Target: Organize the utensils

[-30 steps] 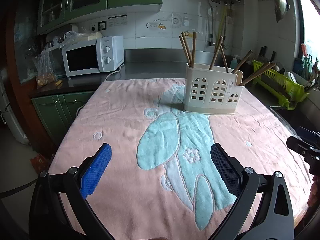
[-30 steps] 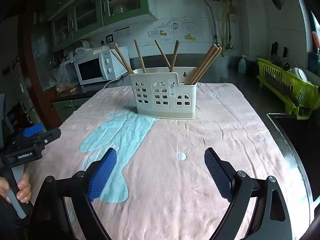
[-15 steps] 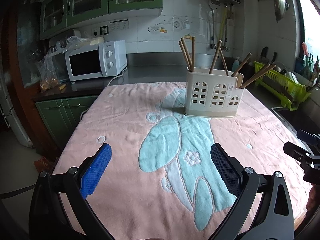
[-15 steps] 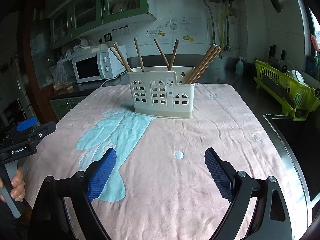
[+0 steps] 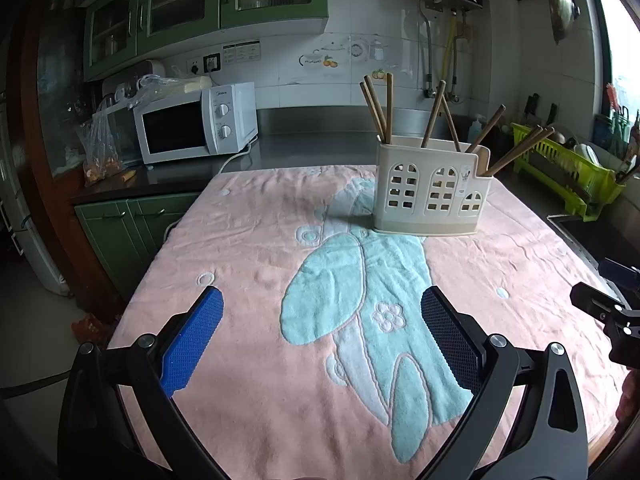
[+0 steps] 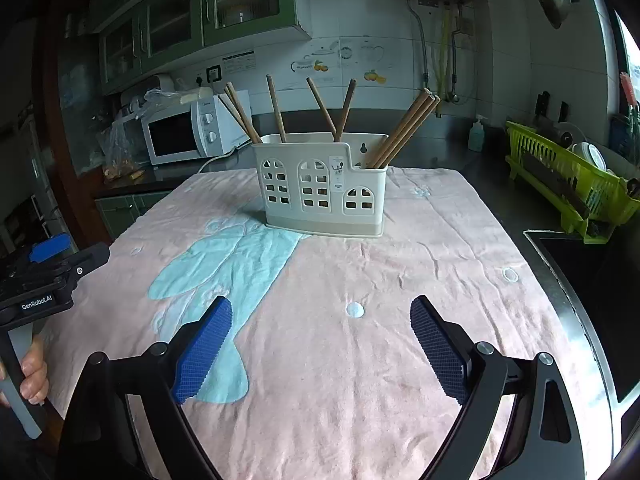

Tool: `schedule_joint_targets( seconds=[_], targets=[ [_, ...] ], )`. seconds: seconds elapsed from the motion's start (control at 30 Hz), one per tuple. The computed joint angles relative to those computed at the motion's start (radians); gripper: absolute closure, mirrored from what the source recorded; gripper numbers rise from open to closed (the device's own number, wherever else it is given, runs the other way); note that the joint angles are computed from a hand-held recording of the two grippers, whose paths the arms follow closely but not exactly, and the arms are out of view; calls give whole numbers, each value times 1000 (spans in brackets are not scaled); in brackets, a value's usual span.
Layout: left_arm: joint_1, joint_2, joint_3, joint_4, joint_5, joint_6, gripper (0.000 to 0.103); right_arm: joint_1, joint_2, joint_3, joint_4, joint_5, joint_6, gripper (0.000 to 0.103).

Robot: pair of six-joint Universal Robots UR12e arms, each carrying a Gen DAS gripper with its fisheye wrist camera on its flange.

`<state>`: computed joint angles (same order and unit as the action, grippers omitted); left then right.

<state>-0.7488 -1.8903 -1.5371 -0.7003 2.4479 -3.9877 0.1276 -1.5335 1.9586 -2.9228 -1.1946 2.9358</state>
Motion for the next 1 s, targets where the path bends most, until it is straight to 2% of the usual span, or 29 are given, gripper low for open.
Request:
schedule_joint_targets(
  seconds=[1.0],
  targets=[
    [1,-3,0,-8,-1,1,5,3,2,-8,7,-7,2,15]
  ],
)
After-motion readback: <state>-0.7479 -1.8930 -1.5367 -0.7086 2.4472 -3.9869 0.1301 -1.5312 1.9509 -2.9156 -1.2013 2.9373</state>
